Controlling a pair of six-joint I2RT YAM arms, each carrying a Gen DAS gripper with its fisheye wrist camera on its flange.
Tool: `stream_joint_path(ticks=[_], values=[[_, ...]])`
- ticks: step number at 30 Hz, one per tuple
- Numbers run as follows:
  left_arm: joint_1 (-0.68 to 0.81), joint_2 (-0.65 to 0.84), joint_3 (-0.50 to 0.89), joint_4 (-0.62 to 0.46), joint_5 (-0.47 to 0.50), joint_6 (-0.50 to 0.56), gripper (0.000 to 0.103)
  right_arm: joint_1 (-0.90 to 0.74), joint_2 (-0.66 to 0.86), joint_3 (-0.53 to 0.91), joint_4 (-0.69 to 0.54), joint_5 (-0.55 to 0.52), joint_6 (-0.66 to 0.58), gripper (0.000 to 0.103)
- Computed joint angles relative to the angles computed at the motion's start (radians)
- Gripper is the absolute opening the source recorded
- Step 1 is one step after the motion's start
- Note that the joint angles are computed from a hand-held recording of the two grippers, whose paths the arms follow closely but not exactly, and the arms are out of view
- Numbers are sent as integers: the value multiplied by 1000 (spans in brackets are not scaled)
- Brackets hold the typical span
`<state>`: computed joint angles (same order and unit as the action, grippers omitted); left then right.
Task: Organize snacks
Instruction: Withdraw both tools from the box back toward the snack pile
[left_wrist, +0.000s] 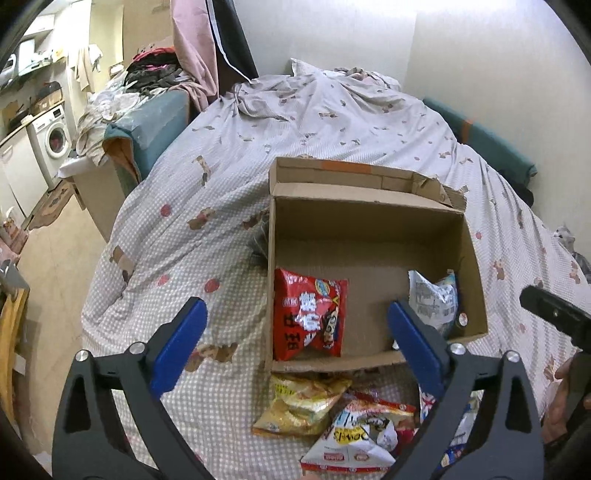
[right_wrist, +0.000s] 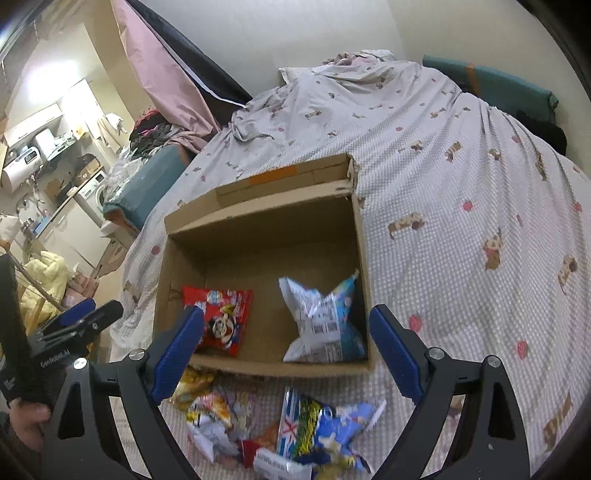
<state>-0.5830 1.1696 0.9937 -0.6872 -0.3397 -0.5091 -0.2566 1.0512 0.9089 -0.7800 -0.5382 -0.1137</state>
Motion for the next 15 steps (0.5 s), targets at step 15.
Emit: stream_joint_path(ticks=[15], values=[[-51,-67,-117,-139,78,-142,97,-246,-76,-69,-217,-78,-164,103]])
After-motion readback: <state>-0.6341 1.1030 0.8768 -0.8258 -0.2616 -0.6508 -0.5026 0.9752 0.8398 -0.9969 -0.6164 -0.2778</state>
